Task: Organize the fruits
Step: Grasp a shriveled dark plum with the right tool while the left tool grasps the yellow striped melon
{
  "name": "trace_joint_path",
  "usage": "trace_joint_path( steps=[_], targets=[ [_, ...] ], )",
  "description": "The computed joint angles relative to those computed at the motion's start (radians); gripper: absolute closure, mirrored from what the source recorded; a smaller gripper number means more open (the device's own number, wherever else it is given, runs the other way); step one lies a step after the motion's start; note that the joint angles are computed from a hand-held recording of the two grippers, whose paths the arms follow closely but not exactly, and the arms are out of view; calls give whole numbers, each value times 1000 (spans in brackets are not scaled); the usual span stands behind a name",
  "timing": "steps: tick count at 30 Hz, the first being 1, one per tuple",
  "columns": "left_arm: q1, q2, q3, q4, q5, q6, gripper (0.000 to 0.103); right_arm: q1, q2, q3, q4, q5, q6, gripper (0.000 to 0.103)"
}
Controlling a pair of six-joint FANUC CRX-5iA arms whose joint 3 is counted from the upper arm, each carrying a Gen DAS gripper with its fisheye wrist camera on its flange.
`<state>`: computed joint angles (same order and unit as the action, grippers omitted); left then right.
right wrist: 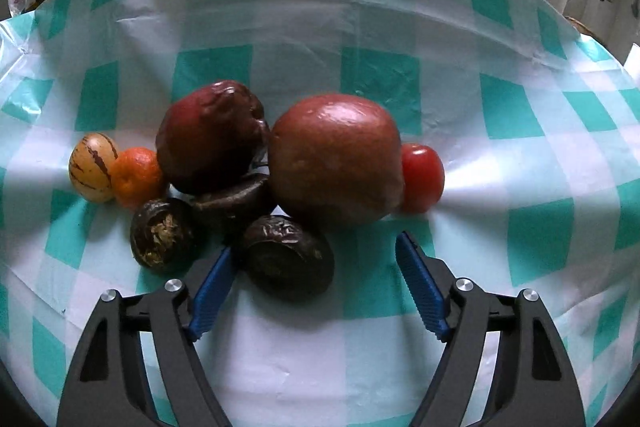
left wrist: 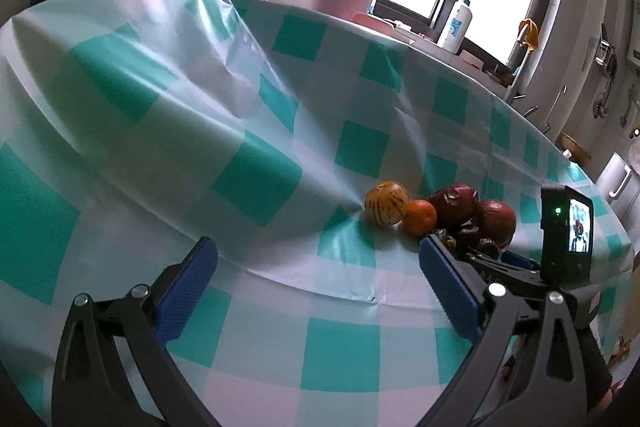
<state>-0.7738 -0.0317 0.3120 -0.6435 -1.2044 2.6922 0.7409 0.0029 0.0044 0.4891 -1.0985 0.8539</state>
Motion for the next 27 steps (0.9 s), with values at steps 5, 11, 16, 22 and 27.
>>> trace_joint_path(
  steps=[5,11,16,22,27],
  targets=[
    [-12,13,7,-8,-7,-1,2,22,-18,-12,-15,14,7,56],
    [-15,19,9,-9,-13,7,2,29,-41,-28,-36,31,5,63],
    [-22,30,19,-17,-24,0,2,21,-43,-23,-63,30,8,59],
    [-26,42,27,-24,-41,-8,2,51,-111,-85,-60,67,0,65],
    [-14,50,31,-10,-52,-21,2,70,-305,-227,-106,135,-83,65]
  ],
)
